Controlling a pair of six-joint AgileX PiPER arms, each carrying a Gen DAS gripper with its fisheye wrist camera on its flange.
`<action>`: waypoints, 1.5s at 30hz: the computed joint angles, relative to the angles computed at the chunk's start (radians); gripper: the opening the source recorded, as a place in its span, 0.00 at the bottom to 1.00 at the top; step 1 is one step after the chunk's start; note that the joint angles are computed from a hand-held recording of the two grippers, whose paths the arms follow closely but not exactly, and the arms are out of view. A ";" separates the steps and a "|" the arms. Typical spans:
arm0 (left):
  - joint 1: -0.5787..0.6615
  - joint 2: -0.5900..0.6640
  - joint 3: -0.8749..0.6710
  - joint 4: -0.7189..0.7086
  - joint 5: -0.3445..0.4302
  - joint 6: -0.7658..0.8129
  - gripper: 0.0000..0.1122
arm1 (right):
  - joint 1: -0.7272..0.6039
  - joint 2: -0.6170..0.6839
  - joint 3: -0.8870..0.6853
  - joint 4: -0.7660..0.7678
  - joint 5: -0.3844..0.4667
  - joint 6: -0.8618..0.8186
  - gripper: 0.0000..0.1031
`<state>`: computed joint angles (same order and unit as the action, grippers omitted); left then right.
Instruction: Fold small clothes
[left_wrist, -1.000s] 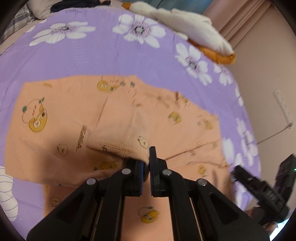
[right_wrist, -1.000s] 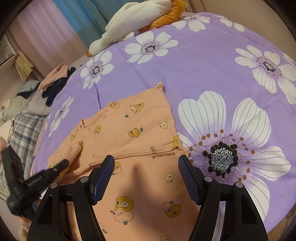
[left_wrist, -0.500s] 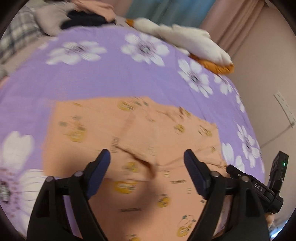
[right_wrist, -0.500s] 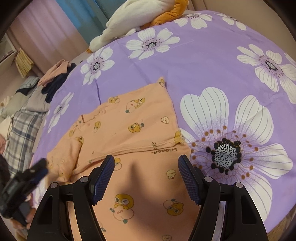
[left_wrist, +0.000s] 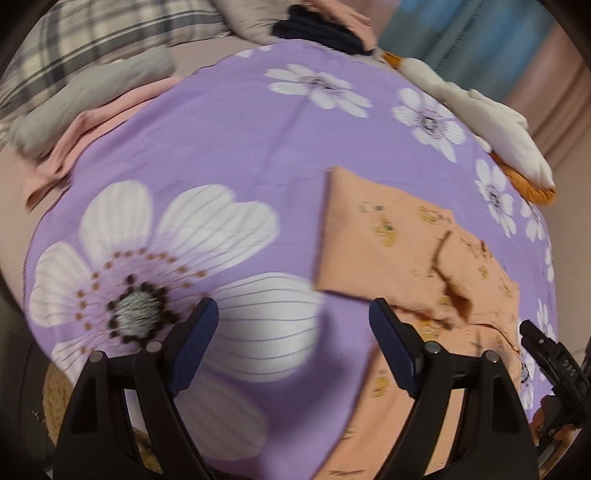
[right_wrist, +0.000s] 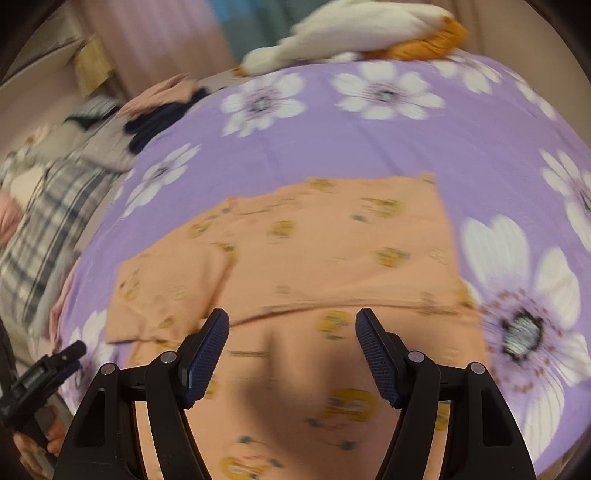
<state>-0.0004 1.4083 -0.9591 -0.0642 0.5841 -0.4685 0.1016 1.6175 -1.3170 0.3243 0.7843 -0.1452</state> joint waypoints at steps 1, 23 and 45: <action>0.010 -0.007 0.010 -0.003 -0.002 0.000 0.75 | 0.032 0.008 -0.010 -0.019 -0.005 0.010 0.68; 0.094 0.002 0.043 -0.161 0.024 0.166 0.76 | 0.325 0.285 -0.258 -0.386 0.023 0.238 0.59; 0.140 -0.044 0.073 -0.326 0.044 0.296 0.76 | 0.196 0.208 -0.265 -0.034 -0.013 -0.012 0.10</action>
<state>0.1398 1.3640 -0.8857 -0.3900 0.6283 -0.1723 0.2974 1.8253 -1.5820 0.2901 0.7709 -0.1568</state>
